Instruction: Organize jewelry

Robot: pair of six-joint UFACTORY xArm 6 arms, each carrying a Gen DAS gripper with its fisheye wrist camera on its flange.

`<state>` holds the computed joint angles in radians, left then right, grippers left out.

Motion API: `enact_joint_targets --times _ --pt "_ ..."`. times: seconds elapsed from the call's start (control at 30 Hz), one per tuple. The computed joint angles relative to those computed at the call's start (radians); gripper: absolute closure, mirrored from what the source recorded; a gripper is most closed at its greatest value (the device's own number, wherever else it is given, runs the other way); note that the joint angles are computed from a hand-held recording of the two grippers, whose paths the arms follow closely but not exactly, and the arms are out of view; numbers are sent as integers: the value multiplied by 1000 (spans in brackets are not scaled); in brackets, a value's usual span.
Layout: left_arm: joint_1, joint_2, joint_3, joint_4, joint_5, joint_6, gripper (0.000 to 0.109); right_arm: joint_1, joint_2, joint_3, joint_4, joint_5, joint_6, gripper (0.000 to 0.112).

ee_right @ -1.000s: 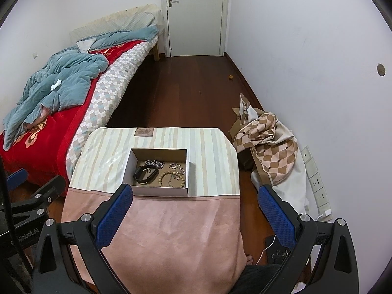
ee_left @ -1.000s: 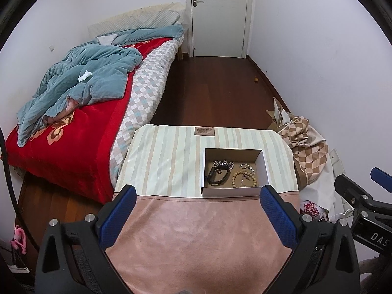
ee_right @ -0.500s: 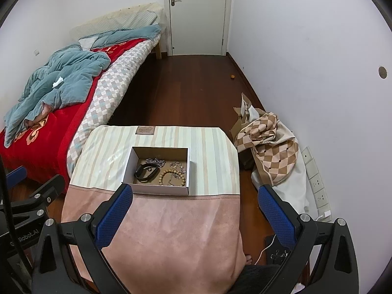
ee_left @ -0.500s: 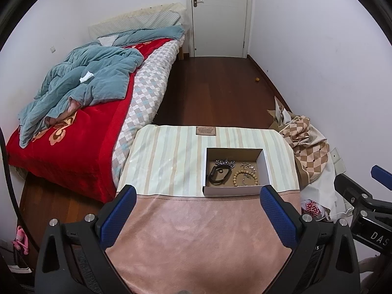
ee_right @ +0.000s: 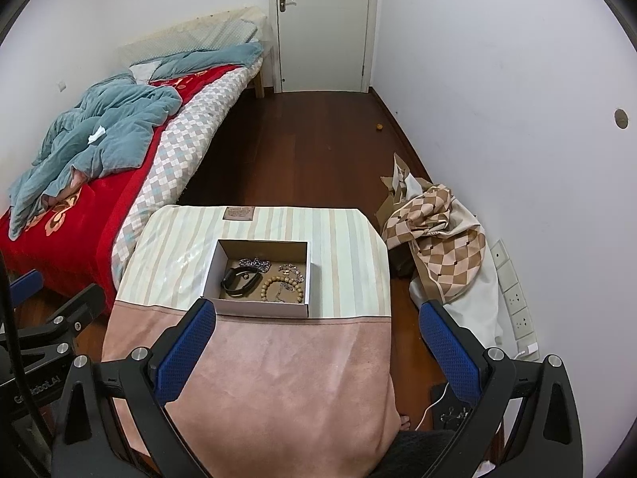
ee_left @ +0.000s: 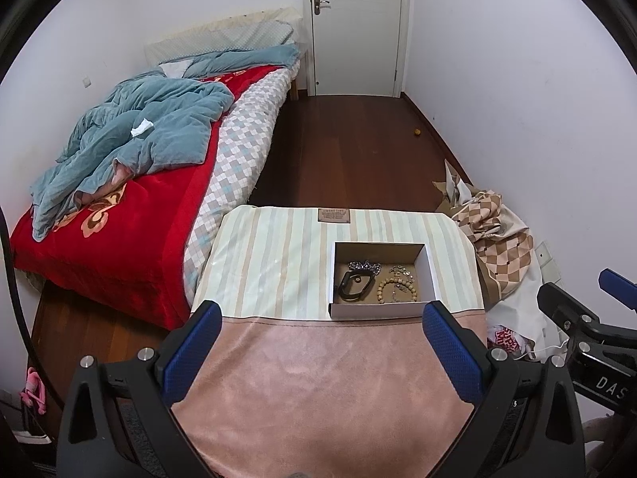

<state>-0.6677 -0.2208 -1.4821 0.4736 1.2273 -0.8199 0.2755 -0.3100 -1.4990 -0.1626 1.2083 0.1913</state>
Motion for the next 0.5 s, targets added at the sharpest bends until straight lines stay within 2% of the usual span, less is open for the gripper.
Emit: enact_joint_targets --times 0.5 --pt "-10 -8 -3 21 9 -8 6 2 -4 -3 3 2 1 9"
